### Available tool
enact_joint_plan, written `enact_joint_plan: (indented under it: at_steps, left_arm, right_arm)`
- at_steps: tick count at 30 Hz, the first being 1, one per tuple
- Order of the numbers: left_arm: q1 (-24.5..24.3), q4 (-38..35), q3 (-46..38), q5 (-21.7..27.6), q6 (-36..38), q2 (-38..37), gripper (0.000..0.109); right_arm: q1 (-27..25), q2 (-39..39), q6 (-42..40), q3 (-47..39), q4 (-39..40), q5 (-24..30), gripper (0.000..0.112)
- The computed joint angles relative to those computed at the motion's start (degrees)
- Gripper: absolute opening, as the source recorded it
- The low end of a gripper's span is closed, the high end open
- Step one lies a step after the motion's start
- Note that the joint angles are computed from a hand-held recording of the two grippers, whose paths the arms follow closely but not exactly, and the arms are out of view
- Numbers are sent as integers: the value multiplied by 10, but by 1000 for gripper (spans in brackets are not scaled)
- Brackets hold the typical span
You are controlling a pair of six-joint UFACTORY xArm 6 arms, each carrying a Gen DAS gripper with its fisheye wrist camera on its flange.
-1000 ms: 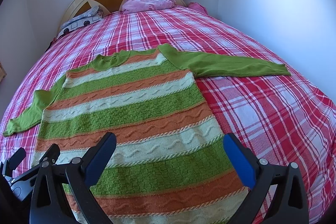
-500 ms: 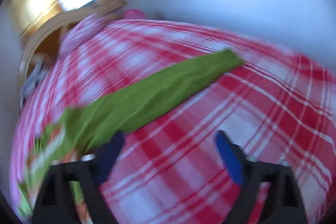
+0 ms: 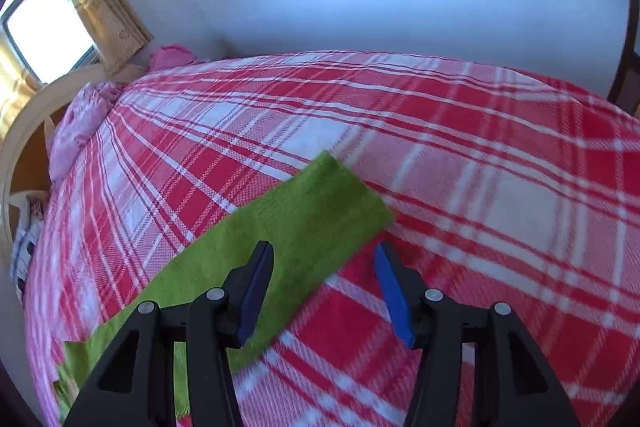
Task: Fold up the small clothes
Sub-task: 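Grasp the green sleeve cuff nearest the right tool with the right gripper, then lift the sleeve and fold it across the sweater body, then open the right gripper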
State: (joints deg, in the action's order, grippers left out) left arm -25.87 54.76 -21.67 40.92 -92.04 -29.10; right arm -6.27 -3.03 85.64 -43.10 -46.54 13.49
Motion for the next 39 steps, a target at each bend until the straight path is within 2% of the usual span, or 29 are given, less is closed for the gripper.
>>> enact_joint_plan:
  at_steps: [1, 3, 4, 6, 8, 11, 14, 17, 21, 25, 29, 31, 33, 35, 39]
  left_arm:
    - [7, -2, 5, -13, -2, -3, 103]
    - [14, -3, 11, -25, -5, -8, 103]
    - [12, -1, 9, -24, -7, -5, 103]
    - [11, 2, 9, -18, -8, -5, 103]
    - [7, 1, 7, -12, -9, -2, 103]
    - [9, 0, 9, -19, -10, -3, 103]
    - [13, 2, 10, -28, -14, -3, 103]
    - [10, 3, 10, -26, -16, -2, 103]
    - [12, 6, 14, -32, -20, -7, 103]
    - [13, 10, 19, -35, -23, -13, 103]
    - [18, 14, 25, -44, -25, -20, 103]
    - [20, 17, 29, -49, -28, -24, 103]
    - [20, 18, 29, -50, -29, -24, 103]
    - [21, 21, 31, -53, -32, -25, 103]
    - [23, 25, 35, -58, -37, -30, 103]
  right_arm:
    - [4, 5, 0, -8, -9, 16, 49]
    - [24, 20, -5, -36, -35, 86, 27]
    - [30, 22, 2, -42, -56, 101, 25]
    - [29, 20, 5, -40, -82, 95, 11]
    - [33, 17, -6, -41, -90, 100, 8]
    - [32, -15, -13, -23, -81, 70, 6]
    - [54, -47, -17, -22, -91, 63, 6]
    - [109, -81, -57, -41, -86, 68, 6]
    - [204, -80, -122, -96, -47, 54, 6]
    - [301, -17, -189, -177, 11, 28, 6]
    - [381, 92, -259, -272, 101, 0, 6]
    - [423, 160, -318, -327, 180, -6, 6]
    - [457, 226, -376, -387, 242, 1, 6]
    - [482, 276, -400, -430, 255, 7, 6]
    - [512, 358, -496, -498, 371, 12, 6]
